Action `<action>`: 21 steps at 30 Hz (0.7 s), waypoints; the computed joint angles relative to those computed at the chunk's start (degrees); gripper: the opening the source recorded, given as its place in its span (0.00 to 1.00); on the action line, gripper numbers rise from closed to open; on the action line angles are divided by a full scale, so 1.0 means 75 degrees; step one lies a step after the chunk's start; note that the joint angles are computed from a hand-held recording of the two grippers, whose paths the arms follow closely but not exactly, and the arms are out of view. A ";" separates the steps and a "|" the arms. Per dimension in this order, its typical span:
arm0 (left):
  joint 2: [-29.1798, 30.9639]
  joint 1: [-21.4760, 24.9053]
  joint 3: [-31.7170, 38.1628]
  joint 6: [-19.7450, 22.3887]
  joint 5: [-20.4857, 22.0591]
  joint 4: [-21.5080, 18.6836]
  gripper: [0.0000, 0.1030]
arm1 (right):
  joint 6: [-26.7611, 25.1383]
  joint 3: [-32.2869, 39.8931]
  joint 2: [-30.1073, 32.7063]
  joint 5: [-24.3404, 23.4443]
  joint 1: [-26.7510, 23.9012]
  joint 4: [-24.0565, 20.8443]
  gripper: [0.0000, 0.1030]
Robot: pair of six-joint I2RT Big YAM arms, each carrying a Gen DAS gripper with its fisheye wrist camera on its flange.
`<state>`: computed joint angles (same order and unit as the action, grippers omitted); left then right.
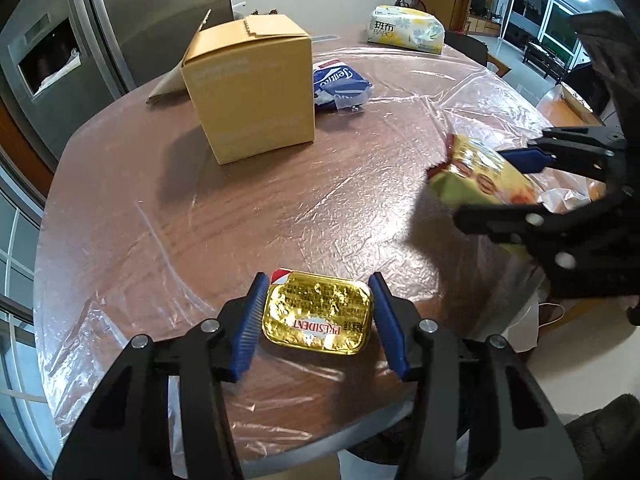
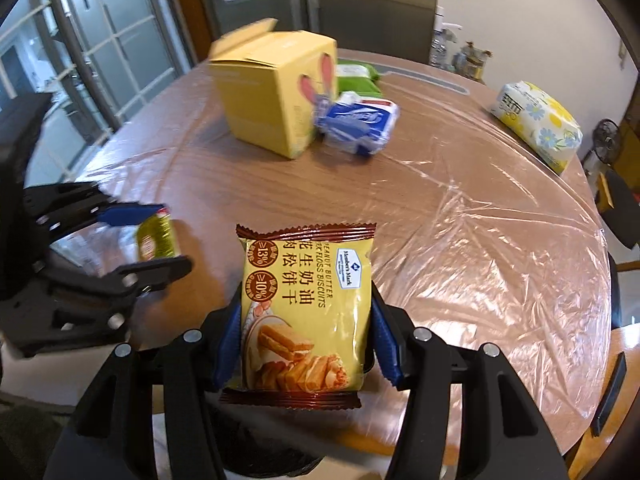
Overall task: Collect trash
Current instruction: 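Carry the butter tub and biscuit bag with both tools over the trash bin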
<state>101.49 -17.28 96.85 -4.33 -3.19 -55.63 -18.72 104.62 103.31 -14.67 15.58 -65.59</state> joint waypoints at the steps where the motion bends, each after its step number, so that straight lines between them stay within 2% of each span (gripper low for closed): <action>1: 0.0022 0.0011 0.0024 -0.0029 0.0009 0.0006 0.51 | 0.0024 0.0077 0.0099 0.0147 0.0025 0.0007 0.53; 3: 0.0088 0.0029 0.0112 -0.0005 0.0049 -0.0027 0.53 | 0.0072 0.0136 0.0202 0.0272 0.0040 0.0043 0.55; 4: 0.0109 0.0018 0.0140 0.0042 -0.0022 -0.0053 0.62 | 0.0071 0.0131 0.0213 0.0266 0.0040 0.0099 0.56; 5: 0.0109 0.0012 0.0142 0.0086 -0.0052 -0.0062 0.70 | 0.0047 0.0147 0.0230 0.0250 0.0045 0.0090 0.63; 7: 0.0065 0.0009 0.0077 0.0175 -0.0026 -0.0037 0.70 | -0.0030 0.0144 0.0236 0.0265 0.0067 0.0091 0.64; 9: 0.0009 0.0026 -0.0008 0.0208 -0.0007 -0.0017 0.71 | -0.0102 0.0114 0.0241 0.0348 0.0090 0.0113 0.74; 13: -0.0063 0.0139 -0.0136 0.0136 0.0155 0.0079 0.72 | -0.0029 0.0081 0.0229 0.0216 0.0053 0.0126 0.77; 14: -0.0061 0.0146 -0.0136 0.0144 0.0159 0.0097 0.68 | -0.0007 0.0098 0.0233 0.0155 0.0033 0.0107 0.75; 15: -0.0077 0.0151 -0.0152 0.0159 0.0167 0.0128 0.63 | 0.0025 0.0115 0.0235 0.0137 0.0029 0.0133 0.65; 16: -0.0087 0.0156 -0.0149 0.0179 0.0176 0.0136 0.51 | 0.0024 0.0146 0.0241 0.0146 0.0020 0.0120 0.56; 18: -0.0075 0.0170 -0.0089 0.0168 0.0288 0.0047 0.49 | 0.0040 0.0344 0.0336 -0.0142 -0.0047 -0.0138 0.52; 21: -0.0138 0.0080 -0.0154 0.0269 0.0120 0.0109 0.49 | 0.0038 0.0218 0.0191 -0.0245 -0.0075 -0.0036 0.52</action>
